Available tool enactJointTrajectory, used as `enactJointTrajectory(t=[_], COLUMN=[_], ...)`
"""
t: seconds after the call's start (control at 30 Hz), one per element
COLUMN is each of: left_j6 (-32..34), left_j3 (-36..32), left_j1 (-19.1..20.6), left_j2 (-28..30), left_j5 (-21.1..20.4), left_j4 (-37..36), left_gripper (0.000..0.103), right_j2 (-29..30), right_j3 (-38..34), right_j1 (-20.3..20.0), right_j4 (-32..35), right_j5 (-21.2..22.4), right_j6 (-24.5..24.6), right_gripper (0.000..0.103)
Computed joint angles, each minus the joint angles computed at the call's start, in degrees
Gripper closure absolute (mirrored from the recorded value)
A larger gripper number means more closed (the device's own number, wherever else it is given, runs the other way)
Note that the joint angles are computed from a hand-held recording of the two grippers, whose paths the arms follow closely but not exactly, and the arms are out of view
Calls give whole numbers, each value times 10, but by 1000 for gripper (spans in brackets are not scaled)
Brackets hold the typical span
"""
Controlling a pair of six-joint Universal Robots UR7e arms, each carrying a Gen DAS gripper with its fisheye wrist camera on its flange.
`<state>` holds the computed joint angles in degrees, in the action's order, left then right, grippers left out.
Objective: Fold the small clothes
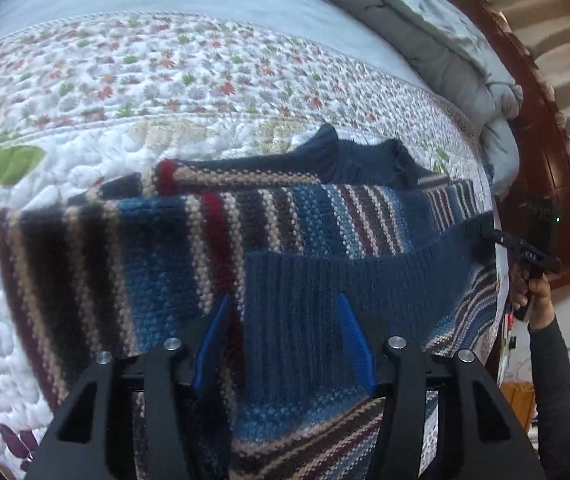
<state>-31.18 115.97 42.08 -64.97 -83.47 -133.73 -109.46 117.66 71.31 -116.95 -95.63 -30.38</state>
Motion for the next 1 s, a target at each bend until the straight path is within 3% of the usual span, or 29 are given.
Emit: enactJointTrajectory(t=[0.07, 0.1, 0.17, 0.2, 0.37, 0.63, 0.83, 0.97, 1.0], left_j6=[4, 6, 8, 8, 2, -3, -9, -10, -9], left_j3=[-4, -4, 4, 11, 42, 29, -5, -21, -19], left_j1=[1, -1, -3, -5, -28, -51, -26, 4, 12], left_j2=[3, 4, -3, -9, -38, -76, -65, -35, -29], left_j5=[-2, -2, -7, -11, 12, 51, 102, 100, 84], left_j4=[7, 5, -13, -29, -99, -114, -143, -136, -138], left_gripper=[54, 71, 91, 93, 95, 95, 102, 102, 102], right_j2=[3, 3, 3, 1, -11, -1, 66, 114, 117], right_j3=[2, 3, 7, 9, 17, -6, -37, -41, -40], right_j1=[-4, -8, -11, -12, -9, 49, 85, 92, 88], right_j4=[-4, -4, -7, -9, -33, -54, -112, -151, -151], right_j5=[3, 6, 9, 13, 16, 3, -24, -54, -55], right_j6=[-1, -1, -5, -8, -10, 14, 61, 67, 67], right_gripper=[90, 90, 90, 90, 94, 95, 95, 95, 95])
